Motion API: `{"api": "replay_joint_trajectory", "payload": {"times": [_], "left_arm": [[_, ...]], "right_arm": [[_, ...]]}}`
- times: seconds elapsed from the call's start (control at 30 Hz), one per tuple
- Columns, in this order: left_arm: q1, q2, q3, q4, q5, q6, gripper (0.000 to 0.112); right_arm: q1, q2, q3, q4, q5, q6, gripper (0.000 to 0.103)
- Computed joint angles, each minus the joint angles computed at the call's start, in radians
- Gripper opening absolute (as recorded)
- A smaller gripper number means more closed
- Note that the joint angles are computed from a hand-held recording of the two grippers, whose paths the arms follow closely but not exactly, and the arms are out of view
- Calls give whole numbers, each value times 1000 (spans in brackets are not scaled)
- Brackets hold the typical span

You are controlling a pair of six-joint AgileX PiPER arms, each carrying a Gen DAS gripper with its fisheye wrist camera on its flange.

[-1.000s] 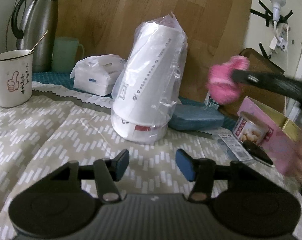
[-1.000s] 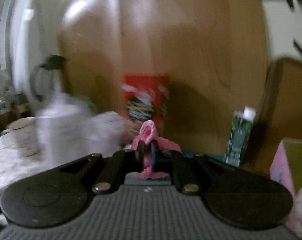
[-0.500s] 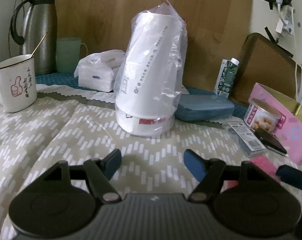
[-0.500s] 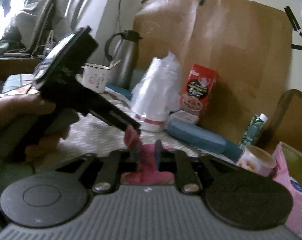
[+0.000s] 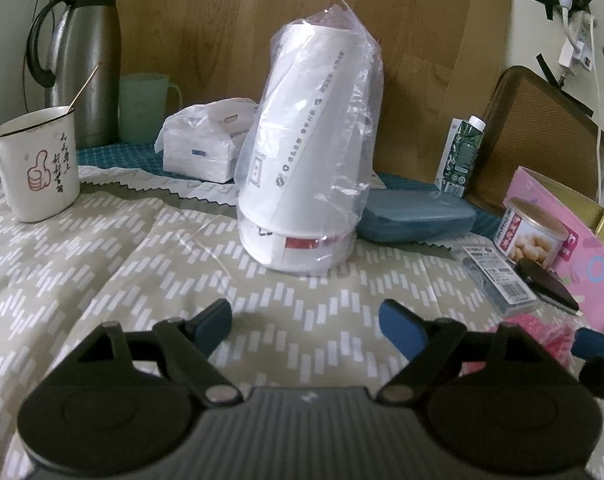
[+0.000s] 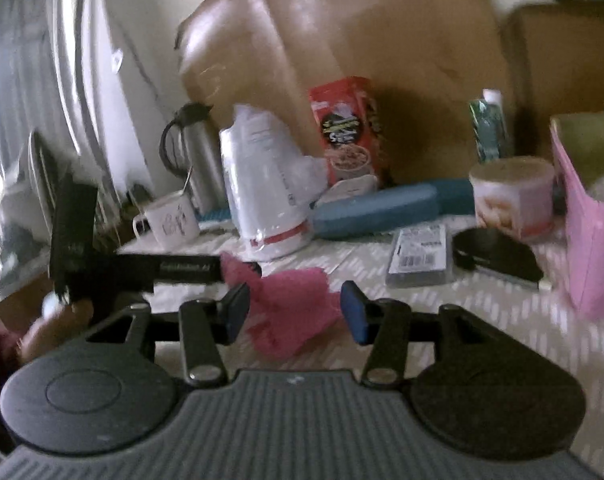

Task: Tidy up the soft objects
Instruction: 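Lower the pink fabric onto the table and open the right gripper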

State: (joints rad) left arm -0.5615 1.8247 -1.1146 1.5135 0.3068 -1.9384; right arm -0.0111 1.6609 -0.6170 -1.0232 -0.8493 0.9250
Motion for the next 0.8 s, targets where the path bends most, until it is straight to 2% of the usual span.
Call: {"api": "replay_joint_trajectory", "payload": {"times": [0.1, 0.3, 0.37, 0.73, 0.8], "left_arm": [[1, 2, -3, -10, 2, 6, 93], [8, 3, -5, -17, -4, 6, 96], [11, 4, -8, -32, -10, 26, 102], [20, 2, -8, -59, -34, 63, 103], [22, 3, -16, -108, -38, 123, 103]], "right_arm": [[17, -9, 16, 19, -10, -38, 53], [-11, 5, 4, -2, -35, 5, 53], [-18, 9, 0, -7, -37, 24, 53], [-12, 3, 3, 5, -20, 32, 53], [-13, 3, 2, 4, -19, 32, 54]]}}
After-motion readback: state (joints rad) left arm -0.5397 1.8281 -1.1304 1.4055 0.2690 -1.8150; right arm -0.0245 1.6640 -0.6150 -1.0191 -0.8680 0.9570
